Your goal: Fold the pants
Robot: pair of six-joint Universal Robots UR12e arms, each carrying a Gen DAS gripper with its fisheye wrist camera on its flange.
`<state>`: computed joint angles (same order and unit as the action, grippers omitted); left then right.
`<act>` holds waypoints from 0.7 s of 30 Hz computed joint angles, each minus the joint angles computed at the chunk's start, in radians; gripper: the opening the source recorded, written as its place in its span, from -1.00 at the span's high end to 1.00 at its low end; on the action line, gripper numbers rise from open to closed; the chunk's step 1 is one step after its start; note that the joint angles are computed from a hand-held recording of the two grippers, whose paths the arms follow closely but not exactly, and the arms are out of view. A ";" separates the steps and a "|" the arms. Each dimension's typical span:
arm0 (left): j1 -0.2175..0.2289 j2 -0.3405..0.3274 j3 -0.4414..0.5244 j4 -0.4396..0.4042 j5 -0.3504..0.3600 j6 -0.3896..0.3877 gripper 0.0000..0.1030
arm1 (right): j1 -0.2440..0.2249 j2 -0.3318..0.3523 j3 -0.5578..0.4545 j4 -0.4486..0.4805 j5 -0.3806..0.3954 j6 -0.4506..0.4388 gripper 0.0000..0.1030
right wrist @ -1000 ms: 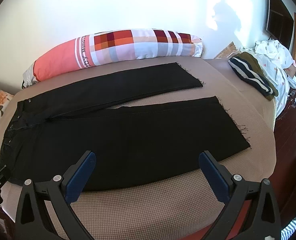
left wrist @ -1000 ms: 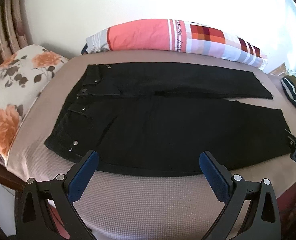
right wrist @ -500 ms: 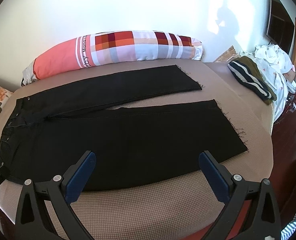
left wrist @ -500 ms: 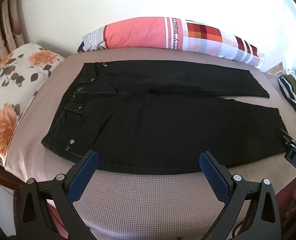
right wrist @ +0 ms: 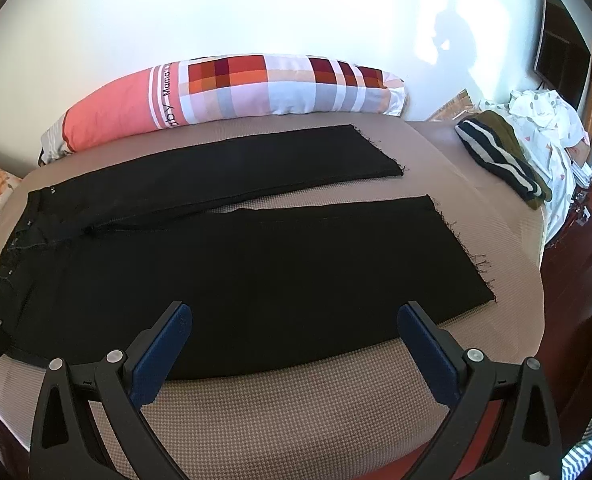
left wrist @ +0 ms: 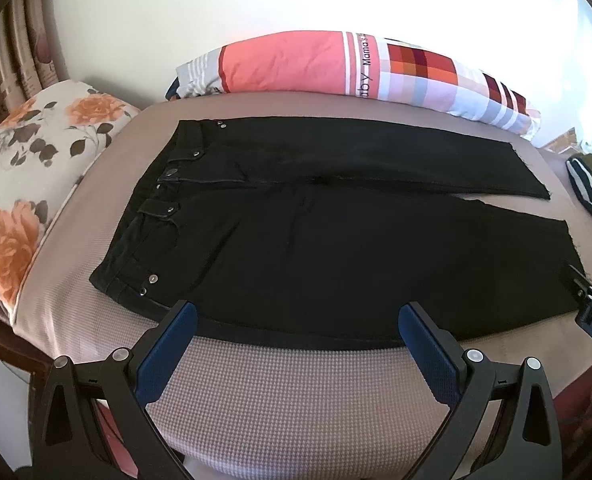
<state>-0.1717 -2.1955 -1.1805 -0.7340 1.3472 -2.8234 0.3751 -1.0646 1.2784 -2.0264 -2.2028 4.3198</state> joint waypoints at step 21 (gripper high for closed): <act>0.001 -0.018 0.030 -0.019 0.003 -0.014 -0.95 | -0.001 0.012 -0.016 -0.012 -0.013 -0.049 -0.99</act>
<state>-0.1707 -2.2131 -1.1504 -0.7526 1.3497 -2.8376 0.3743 -1.0529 1.2626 -2.0383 -2.2160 4.2708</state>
